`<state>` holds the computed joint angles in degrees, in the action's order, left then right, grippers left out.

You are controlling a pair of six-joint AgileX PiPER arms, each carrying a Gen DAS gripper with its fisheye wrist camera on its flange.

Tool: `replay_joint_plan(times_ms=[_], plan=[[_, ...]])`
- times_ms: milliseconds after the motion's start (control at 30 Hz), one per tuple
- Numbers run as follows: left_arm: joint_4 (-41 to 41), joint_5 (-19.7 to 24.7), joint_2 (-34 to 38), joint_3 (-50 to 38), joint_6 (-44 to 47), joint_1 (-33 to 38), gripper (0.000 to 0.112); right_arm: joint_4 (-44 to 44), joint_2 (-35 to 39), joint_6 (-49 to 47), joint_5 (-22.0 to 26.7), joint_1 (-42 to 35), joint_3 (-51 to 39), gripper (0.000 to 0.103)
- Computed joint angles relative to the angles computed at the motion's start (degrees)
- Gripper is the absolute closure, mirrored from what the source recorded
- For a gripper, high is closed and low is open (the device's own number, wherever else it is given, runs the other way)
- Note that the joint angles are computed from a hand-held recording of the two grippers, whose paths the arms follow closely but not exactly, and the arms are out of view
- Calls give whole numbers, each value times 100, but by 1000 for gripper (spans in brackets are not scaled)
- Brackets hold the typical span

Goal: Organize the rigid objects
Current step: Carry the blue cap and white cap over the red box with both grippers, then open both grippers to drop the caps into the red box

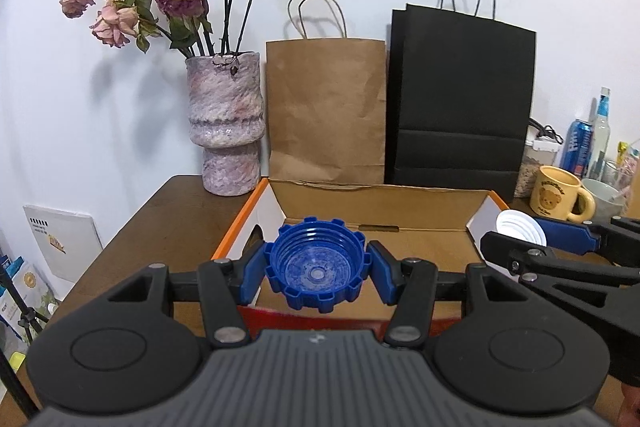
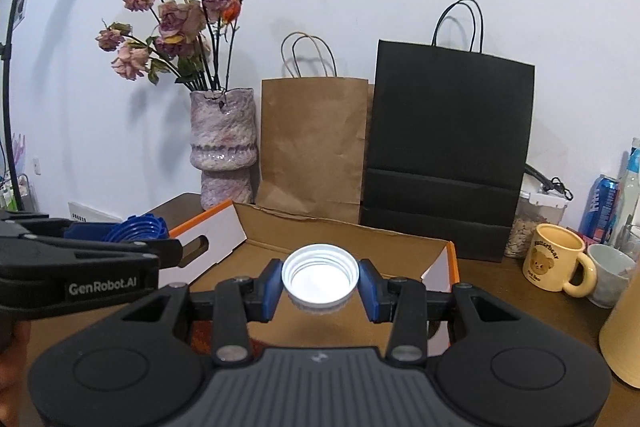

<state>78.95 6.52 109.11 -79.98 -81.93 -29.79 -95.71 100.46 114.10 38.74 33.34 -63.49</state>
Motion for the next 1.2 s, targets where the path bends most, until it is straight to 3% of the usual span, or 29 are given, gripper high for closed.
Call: replay_joint_plan(times_ms=[133, 267, 733, 1100, 1167, 1200], plan=[[-1598, 109, 356, -544, 1538, 33, 57, 21, 251, -127, -219, -231, -318, 64], [-2592, 259, 678, -1059, 2520, 51, 57, 118, 488, -325, -395, -423, -659, 64], [-4570, 1035, 1969, -3195, 4608, -15, 57, 729, 1182, -1137, -929, -1102, -1626, 64], [-5264, 1473, 2550, -4110, 5505, -40, 54, 1447, 1412, -1804, -1123, -1393, -1856, 63], [-5168, 1469, 2542, -4112, 5391, -33, 20, 1523, 1409, -1845, -1118, -1410, -1870, 42], [-4906, 1411, 2506, -4037, 5131, -42, 13, 1443, 1405, -1754, -1069, -1396, -1850, 17]])
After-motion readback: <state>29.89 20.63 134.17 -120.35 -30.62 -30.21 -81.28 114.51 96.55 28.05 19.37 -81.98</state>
